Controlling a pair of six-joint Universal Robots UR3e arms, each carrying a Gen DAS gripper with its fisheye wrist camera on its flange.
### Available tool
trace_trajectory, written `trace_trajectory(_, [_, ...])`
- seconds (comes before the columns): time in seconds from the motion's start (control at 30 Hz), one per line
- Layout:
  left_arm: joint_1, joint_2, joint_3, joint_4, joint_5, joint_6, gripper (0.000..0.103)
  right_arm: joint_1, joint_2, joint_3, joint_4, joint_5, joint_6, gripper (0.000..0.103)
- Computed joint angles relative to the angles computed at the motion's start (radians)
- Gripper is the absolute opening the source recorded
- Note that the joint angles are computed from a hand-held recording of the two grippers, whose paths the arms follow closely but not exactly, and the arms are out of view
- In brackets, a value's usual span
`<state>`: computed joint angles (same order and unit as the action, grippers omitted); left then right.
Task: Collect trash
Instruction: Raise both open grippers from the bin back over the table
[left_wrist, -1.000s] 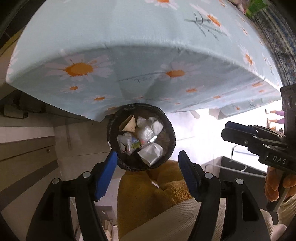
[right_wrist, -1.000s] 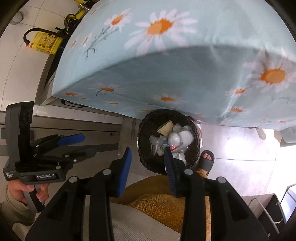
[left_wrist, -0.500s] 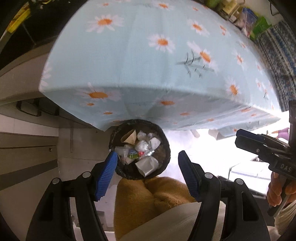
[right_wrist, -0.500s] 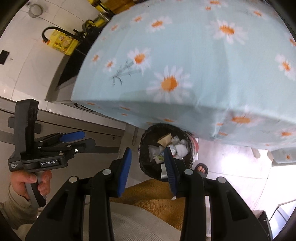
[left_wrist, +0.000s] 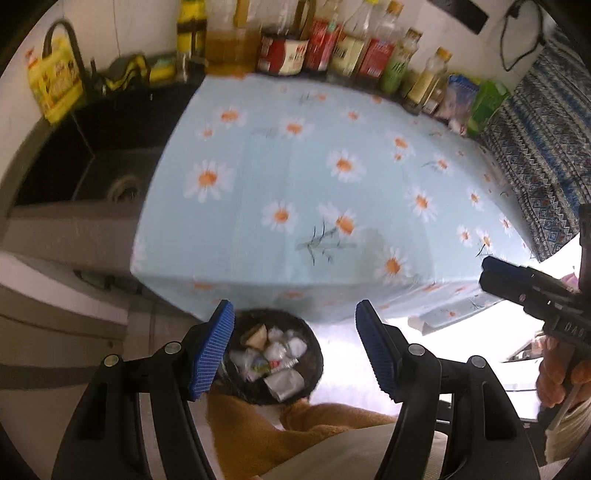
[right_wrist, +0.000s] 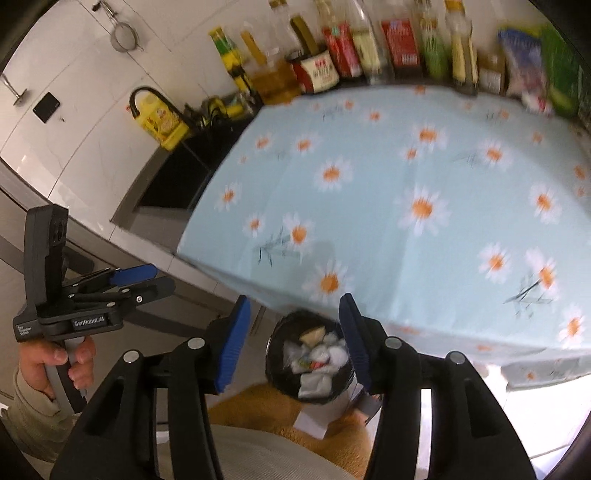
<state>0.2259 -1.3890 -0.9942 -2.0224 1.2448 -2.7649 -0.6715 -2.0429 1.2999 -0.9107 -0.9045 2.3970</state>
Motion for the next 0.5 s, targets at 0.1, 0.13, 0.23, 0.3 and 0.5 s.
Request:
trace_trajectory(0.1, [0.006, -0.037, 0.093, -0.019, -0.024, 0.012, 0.066, 0.0, 0.01, -0.05, -0.02, 0.015, 0.031, 0.058])
trace_trajectory(0.13, [0.015, -0.041, 0.114, -0.03, -0.029, 0.025, 0.066, -0.004, 0.008, -0.066, -0.023, 0.021, 0.037, 0.059])
trace_trajectory(0.23, [0.052, -0.073, 0.215, -0.081, -0.075, 0.064, 0.066, 0.001, 0.009, -0.102, -0.055, 0.024, 0.082, 0.061])
trace_trajectory(0.3, [0.054, -0.091, 0.261, -0.089, -0.082, 0.077, 0.066, -0.03, 0.018, -0.163, -0.005, 0.041, 0.062, 0.064])
trace_trajectory(0.5, [0.075, -0.15, 0.387, -0.137, -0.115, 0.11, 0.066, -0.117, 0.043, -0.336, 0.125, 0.077, 0.016, 0.072])
